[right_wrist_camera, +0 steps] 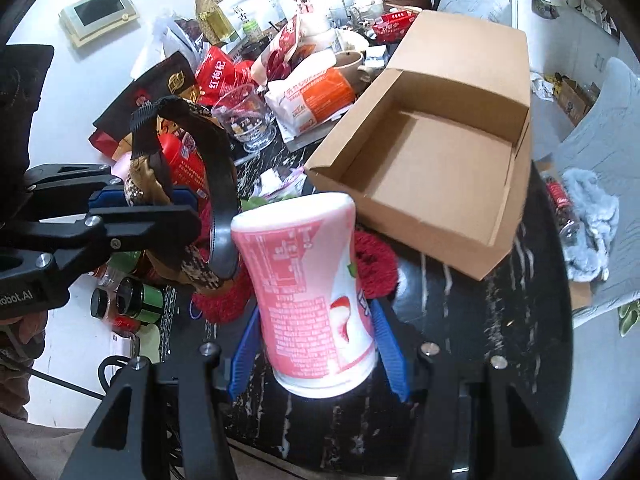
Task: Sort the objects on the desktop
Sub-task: 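Lift and carry the headband and pink bottle over the cardboard box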
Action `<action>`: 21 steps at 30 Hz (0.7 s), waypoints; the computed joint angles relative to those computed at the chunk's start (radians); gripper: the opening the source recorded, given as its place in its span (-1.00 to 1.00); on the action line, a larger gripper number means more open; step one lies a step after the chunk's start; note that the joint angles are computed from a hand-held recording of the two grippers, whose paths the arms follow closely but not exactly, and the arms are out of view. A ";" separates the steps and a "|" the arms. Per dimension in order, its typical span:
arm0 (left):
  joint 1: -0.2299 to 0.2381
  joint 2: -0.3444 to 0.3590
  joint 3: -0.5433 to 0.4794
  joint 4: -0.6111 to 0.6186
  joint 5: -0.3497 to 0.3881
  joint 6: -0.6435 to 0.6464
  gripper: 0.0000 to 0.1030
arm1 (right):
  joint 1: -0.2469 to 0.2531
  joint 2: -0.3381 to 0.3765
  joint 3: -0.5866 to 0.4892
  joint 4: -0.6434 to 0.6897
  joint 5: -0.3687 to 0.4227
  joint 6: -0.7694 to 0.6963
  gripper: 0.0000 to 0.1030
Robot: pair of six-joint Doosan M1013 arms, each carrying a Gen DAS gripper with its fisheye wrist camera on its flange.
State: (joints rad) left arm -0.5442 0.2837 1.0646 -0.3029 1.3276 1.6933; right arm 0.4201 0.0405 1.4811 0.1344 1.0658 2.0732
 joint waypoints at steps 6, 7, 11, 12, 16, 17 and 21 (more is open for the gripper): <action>-0.025 0.059 -0.109 0.029 0.016 -0.034 -0.74 | -0.063 -0.006 -0.020 0.053 0.020 -0.095 0.08; -0.027 0.071 -0.128 0.031 0.018 -0.039 -0.74 | -0.072 -0.005 -0.025 0.062 0.024 -0.112 0.08; -0.034 0.121 -0.208 0.032 0.024 -0.060 -0.74 | -0.118 0.002 -0.047 0.083 0.037 -0.176 0.08; -0.036 0.134 -0.226 0.035 0.027 -0.065 -0.74 | -0.131 0.005 -0.053 0.088 0.038 -0.195 0.08; -0.043 0.198 -0.309 0.054 0.048 -0.076 -0.74 | -0.170 0.021 -0.072 0.100 0.039 -0.247 0.08; -0.042 0.215 -0.328 0.051 0.056 -0.079 -0.74 | -0.182 0.028 -0.076 0.108 0.038 -0.263 0.08; -0.037 0.283 -0.411 0.038 0.088 -0.094 -0.74 | -0.226 0.058 -0.087 0.143 0.029 -0.327 0.08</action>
